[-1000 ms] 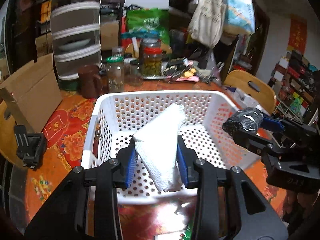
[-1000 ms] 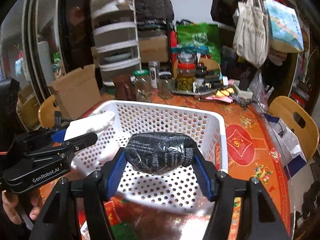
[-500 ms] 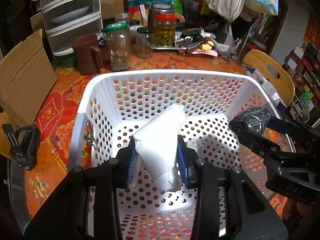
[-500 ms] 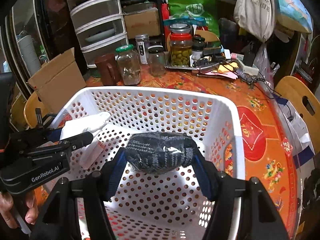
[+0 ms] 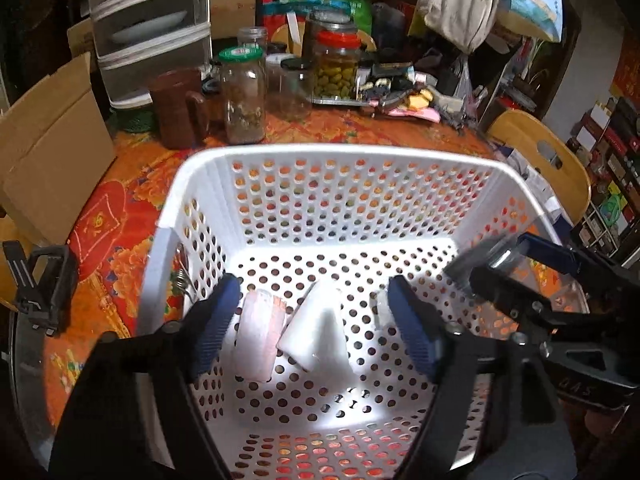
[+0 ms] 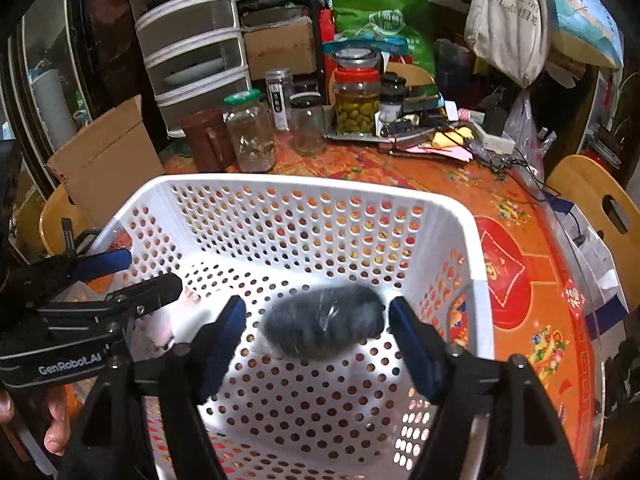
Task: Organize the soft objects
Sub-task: 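Carry the cloth and bundle into the basket and open both grippers, then move the left gripper toward the white ribbed piece while the right gripper approaches the green packet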
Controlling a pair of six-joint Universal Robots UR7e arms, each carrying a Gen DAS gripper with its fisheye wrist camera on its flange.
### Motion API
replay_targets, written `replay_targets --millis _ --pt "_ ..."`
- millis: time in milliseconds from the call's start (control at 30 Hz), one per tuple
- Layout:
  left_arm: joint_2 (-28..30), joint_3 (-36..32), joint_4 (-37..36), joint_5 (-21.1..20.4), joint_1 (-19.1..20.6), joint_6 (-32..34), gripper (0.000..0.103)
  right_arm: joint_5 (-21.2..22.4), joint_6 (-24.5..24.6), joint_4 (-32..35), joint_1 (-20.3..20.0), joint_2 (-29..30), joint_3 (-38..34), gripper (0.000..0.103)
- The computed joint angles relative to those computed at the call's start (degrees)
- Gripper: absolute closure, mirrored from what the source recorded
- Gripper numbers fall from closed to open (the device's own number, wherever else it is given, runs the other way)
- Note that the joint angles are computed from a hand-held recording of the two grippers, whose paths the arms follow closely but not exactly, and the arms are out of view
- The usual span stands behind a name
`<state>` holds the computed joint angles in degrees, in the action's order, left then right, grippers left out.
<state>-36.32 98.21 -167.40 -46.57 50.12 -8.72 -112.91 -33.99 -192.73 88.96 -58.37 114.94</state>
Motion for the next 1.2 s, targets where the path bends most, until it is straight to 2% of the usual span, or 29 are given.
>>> replay_targets --millis 367,633,867,1200 --pt "-4.5 7.8 -9.9 2.6 -4.0 1.7 0.016 2.8 -0.9 -3.5 0.4 -4.3 4.7 0.02" --pt "-7.9 15.5 -16.8 4.1 -8.6 2.5 0.007 5.0 -1.8 -7.1 0.7 -8.0 11.0 0.019" --pt "-11.9 23.8 -21.0 6.1 -13.2 0.5 0.005 8.3 -3.3 -12.0 0.0 -11.1 17.2 0.019" --pt "-15.3 36.1 -25.3 10.0 -20.8 -6.6 0.002 13.0 -4.9 -20.1 -3.7 -15.1 27.5 0.019"
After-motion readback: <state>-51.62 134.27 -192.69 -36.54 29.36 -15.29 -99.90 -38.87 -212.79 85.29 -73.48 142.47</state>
